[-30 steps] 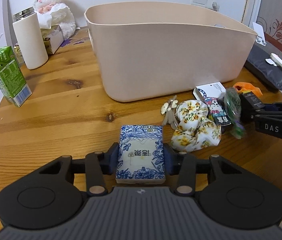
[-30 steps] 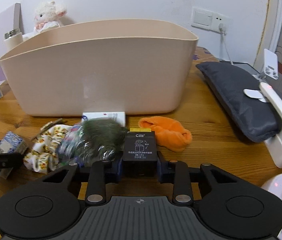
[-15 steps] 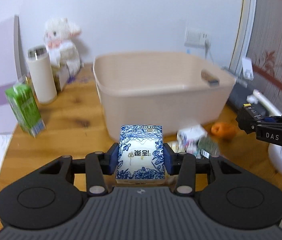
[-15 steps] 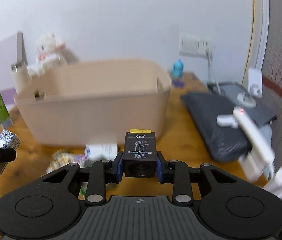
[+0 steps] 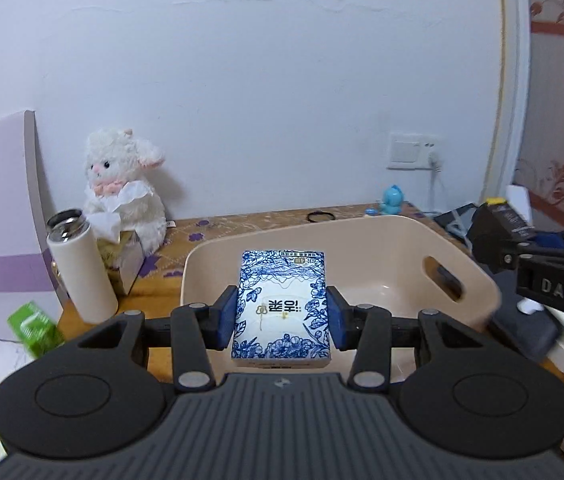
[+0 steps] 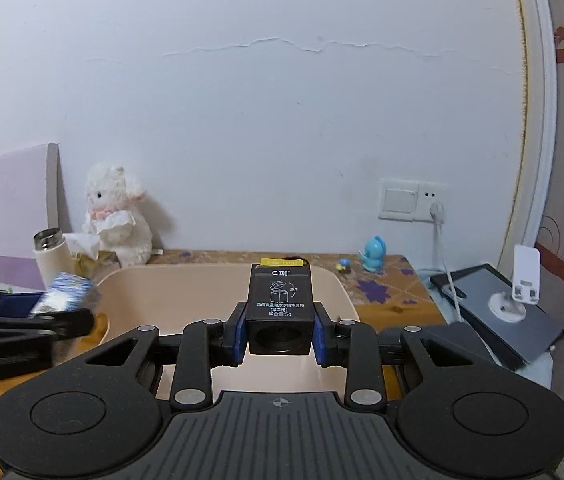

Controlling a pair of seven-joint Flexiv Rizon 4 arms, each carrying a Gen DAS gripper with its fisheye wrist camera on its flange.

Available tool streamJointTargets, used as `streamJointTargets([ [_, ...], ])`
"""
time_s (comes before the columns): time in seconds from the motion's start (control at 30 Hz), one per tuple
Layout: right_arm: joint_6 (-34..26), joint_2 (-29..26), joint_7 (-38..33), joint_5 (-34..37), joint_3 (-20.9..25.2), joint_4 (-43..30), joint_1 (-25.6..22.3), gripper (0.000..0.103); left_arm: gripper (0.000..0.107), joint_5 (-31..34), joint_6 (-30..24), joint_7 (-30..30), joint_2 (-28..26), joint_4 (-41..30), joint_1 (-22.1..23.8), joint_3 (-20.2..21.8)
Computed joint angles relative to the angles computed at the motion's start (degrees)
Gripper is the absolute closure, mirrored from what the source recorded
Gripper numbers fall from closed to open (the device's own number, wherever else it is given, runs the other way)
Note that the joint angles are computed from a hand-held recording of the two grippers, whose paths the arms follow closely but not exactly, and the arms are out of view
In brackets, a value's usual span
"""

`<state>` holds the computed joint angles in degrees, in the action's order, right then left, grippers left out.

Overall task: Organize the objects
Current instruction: 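Carry both boxes over the beige bin and open both tools to drop them, then grasp the floral scrunchie with left tool while right tool grasps the orange cloth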

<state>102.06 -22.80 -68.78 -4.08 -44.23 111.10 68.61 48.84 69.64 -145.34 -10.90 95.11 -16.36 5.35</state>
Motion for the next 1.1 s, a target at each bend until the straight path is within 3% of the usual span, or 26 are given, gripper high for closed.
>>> streamJointTargets([
  [0.2, -5.83, -4.47, 2.61, -4.94, 7.41, -6.66, -7.85, 0.074, 0.059, -4.11, -6.06, 3.53, -7.93, -7.72, -1.12, 0.51],
  [0.33, -11.08, -5.83, 2.37, -5.71, 16.28, -9.86, -15.04, 0.074, 0.059, -9.71, -6.51, 7.08, -10.6, -8.27, -0.84, 0.89],
  [0.4, -11.73, -6.27, 5.04, -8.71, 17.34, -9.67, -16.22, 0.074, 0.059, -10.65, -6.58, 7.84, -11.4, -8.35, -1.41, 1.9],
  [0.43, -11.41, -6.53, 5.91, -9.6, 16.55, -9.34, -15.75, 0.064, 0.059, -10.3, -6.85, 7.73, -11.63, -8.52, -2.11, 2.63],
  [0.5, -9.93, -6.39, 7.21, -11.11, 15.6, -8.36, -15.29, 0.053, 0.058, -9.81, -7.39, 7.34, -11.6, -8.54, -3.12, 3.69],
  [0.53, -8.84, -6.14, 8.02, -11.87, 14.4, -7.54, -14.53, 0.041, 0.055, -9.79, -7.6, 7.2, -11.38, -8.42, -3.33, 3.97],
  [0.6, -6.12, -5.36, 9.68, -13.31, 10.58, -5.28, -11.96, 0.032, 0.034, -9.04, -7.66, 6.08, -10.29, -7.88, -3.99, 4.6],
  [0.7, -3.3, -3.33, 10.0, -13.79, 6.53, -2.02, -9.02, 0.014, 0.022, -6.53, -7.55, 3.61, -7.5, -6.38, -4.83, 5.07],
  [0.73, -2.26, -2.77, 9.7, -12.99, 4.27, -0.53, -7.06, 0.002, 0.02, -5.95, -7.56, 3.2, -6.37, -5.65, -4.79, 4.81],
  [0.9, -1.87, 1.21, 5.12, -9.65, 1.15, 5.13, -3.1, 0.0, 0.009, -4.24, -6.98, 1.39, -1.1, -0.85, -3.66, 2.17],
  [1.1, -2.58, 4.13, 0.66, -6.8, -6.69, 11.68, 5.0, 0.0, 0.009, -0.97, -8.33, -1.06, 2.88, 3.91, -2.68, -1.51],
])
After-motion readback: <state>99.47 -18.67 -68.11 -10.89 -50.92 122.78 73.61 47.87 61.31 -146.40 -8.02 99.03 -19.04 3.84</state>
